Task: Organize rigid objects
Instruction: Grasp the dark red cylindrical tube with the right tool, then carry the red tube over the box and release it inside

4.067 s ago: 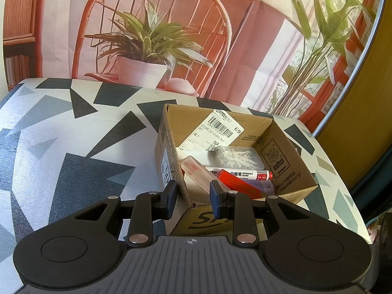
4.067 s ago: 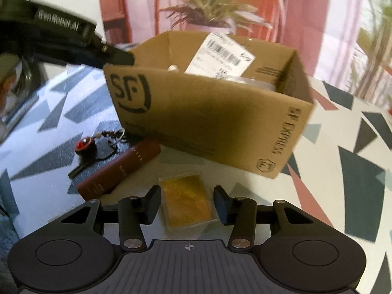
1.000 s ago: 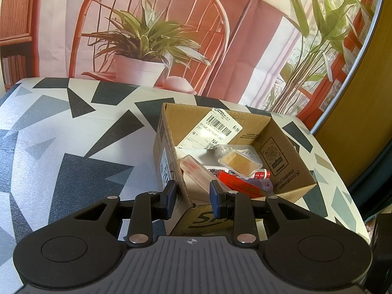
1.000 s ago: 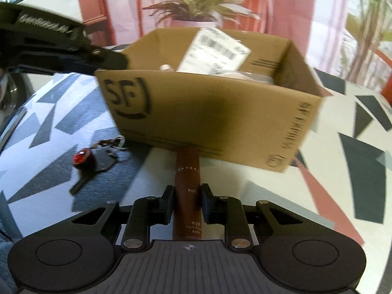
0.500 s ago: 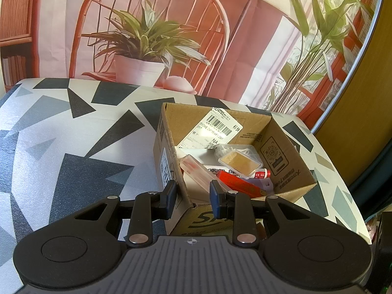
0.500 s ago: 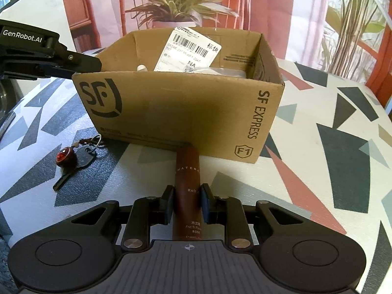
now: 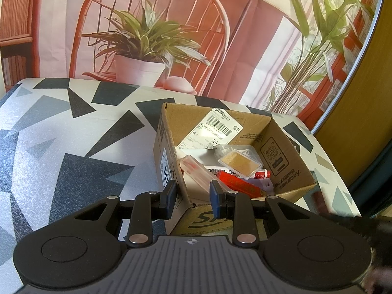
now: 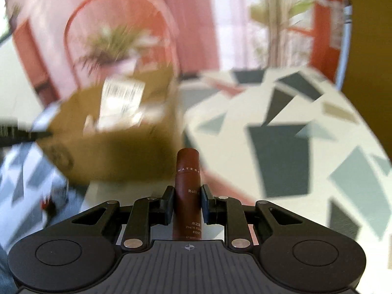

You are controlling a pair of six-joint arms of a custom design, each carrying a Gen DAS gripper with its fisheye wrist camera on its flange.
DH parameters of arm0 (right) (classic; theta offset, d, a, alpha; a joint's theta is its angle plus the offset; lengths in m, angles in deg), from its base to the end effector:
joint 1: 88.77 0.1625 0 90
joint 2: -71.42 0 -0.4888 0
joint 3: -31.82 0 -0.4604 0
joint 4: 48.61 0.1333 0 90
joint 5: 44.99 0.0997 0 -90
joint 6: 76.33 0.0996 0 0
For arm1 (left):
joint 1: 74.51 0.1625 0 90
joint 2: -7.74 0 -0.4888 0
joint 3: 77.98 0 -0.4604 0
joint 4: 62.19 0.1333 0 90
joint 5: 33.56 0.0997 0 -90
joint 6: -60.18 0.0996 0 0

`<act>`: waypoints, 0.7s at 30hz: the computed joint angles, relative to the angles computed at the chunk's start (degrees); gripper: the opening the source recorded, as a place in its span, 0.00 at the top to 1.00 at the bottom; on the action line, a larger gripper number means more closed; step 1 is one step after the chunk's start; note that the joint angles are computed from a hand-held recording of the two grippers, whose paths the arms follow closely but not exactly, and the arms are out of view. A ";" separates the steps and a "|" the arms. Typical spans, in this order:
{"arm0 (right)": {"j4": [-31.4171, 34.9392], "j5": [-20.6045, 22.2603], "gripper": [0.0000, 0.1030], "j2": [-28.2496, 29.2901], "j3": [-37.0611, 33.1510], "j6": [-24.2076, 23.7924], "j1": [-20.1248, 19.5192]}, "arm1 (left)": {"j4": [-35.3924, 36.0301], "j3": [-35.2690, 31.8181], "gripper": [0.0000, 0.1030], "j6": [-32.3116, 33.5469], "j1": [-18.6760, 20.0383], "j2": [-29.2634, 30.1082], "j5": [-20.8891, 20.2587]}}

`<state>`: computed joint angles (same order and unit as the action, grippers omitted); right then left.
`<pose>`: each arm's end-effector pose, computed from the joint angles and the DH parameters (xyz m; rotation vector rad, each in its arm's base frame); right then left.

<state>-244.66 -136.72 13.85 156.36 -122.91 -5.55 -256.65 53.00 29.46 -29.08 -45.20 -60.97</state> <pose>0.0606 -0.5937 0.1369 0.9014 -2.5323 0.8342 -0.1927 -0.5116 0.1055 -0.0470 2.2513 -1.2420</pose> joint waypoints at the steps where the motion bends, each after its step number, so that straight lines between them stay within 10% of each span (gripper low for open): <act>1: -0.20 1.01 0.80 -0.63 -0.16 0.38 -0.05 | 0.10 -0.07 0.70 -0.04 -0.02 0.04 0.09; 21: 12.13 7.69 0.80 7.98 -11.12 -4.34 8.56 | -0.53 0.19 0.70 0.32 0.10 -0.15 -0.49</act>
<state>-232.53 -129.03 21.84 145.24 -127.25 3.00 -257.18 53.19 29.78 -28.98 -45.35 -61.45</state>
